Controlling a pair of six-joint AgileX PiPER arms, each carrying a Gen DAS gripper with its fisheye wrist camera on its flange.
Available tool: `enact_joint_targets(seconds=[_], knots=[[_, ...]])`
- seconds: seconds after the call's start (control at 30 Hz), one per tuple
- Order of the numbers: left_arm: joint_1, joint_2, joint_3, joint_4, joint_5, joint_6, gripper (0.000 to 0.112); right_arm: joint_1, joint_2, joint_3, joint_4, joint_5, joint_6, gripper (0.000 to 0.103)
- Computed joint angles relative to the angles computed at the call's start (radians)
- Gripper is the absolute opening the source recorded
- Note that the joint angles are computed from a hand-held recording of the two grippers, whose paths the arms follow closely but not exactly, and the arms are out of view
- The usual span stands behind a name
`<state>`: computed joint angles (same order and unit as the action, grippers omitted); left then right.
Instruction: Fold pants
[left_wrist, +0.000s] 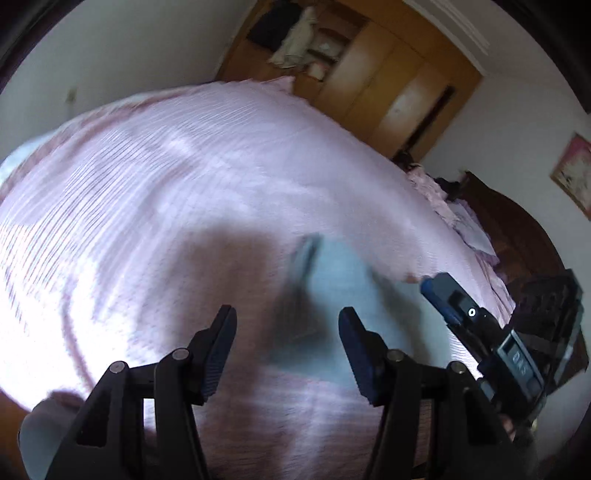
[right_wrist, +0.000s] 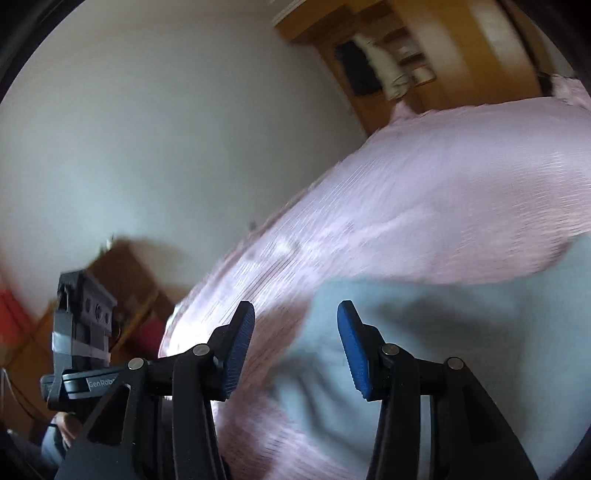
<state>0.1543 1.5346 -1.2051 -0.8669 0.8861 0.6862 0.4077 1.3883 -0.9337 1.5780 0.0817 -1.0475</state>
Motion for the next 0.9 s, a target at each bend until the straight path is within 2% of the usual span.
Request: enact_joint_targets(seconds=[0.03,0.13,0.2,0.23,0.27,0.33,0.37,0.4,0.43,0.47,0.5,0.53,0.57,0.63,0.7,0.73,0.8,0.83,0.87,0.9], knots=[[-0.054,-0.015,-0.011,0.009,-0.028,-0.011,0.061,-0.079,-0.068,0.059,-0.006,0.059,-0.002,0.039],[-0.182,-0.004,-0.049,0.028,-0.096,-0.023,0.061,-0.377,-0.206,0.207,0.046,0.339,-0.048,0.029],[-0.293,0.049,-0.091,0.106,-0.16,-0.09,0.061,-0.572,-0.234,0.28,0.075,0.539,-0.043,0.016],[-0.334,0.077,-0.111,0.168,-0.183,-0.148,0.054,-0.663,-0.236,0.319,0.092,0.639,-0.055,0.013],[-0.376,0.109,-0.136,0.254,-0.198,-0.228,0.038,-0.743,-0.23,0.345,0.087,0.739,-0.08,0.01],[-0.426,0.164,-0.164,0.374,-0.191,-0.319,0.026,-0.833,-0.212,0.4,0.082,0.856,-0.14,0.009],[-0.443,0.173,-0.158,0.429,-0.204,-0.365,0.026,-0.848,-0.186,0.424,0.084,0.894,-0.172,0.008],[-0.469,0.175,-0.139,0.524,-0.24,-0.445,0.025,-0.848,-0.159,0.447,0.09,0.915,-0.2,0.007],[-0.486,0.183,-0.116,0.624,-0.278,-0.504,0.02,-0.838,-0.135,0.466,0.095,0.915,-0.217,0.007],[-0.491,0.194,-0.098,0.703,-0.306,-0.541,0.007,-0.817,-0.129,0.479,0.078,0.874,-0.203,0.007],[-0.486,0.204,-0.081,0.743,-0.333,-0.55,0.003,-0.773,-0.099,0.491,0.026,0.794,-0.182,0.004],[-0.479,0.207,-0.081,0.743,-0.328,-0.556,0.003,-0.753,-0.073,0.504,0.013,0.753,-0.191,0.0],[-0.464,0.21,-0.089,0.703,-0.314,-0.535,0.003,-0.756,-0.064,0.535,0.04,0.753,-0.216,0.0],[-0.465,0.203,-0.104,0.716,-0.287,-0.545,0.003,-0.834,-0.069,0.568,0.059,0.825,-0.241,0.0],[-0.495,0.185,-0.1,0.813,-0.284,-0.623,0.003,-0.874,-0.115,0.555,0.019,0.828,-0.193,0.0],[-0.51,0.167,-0.091,0.847,-0.283,-0.656,0.003,-0.891,-0.121,0.554,0.033,0.856,-0.208,0.0],[-0.51,0.127,-0.059,0.826,-0.303,-0.633,0.01,-0.915,-0.093,0.576,0.084,0.951,-0.285,0.0],[-0.517,0.112,-0.042,0.821,-0.32,-0.63,0.013,-0.89,-0.075,0.575,0.113,0.959,-0.309,0.0],[-0.53,0.112,-0.035,0.856,-0.332,-0.667,0.013,-0.859,-0.068,0.566,0.113,0.927,-0.306,0.0],[-0.538,0.121,-0.032,0.902,-0.337,-0.712,0.013,-0.814,-0.059,0.544,0.078,0.856,-0.272,0.0]])
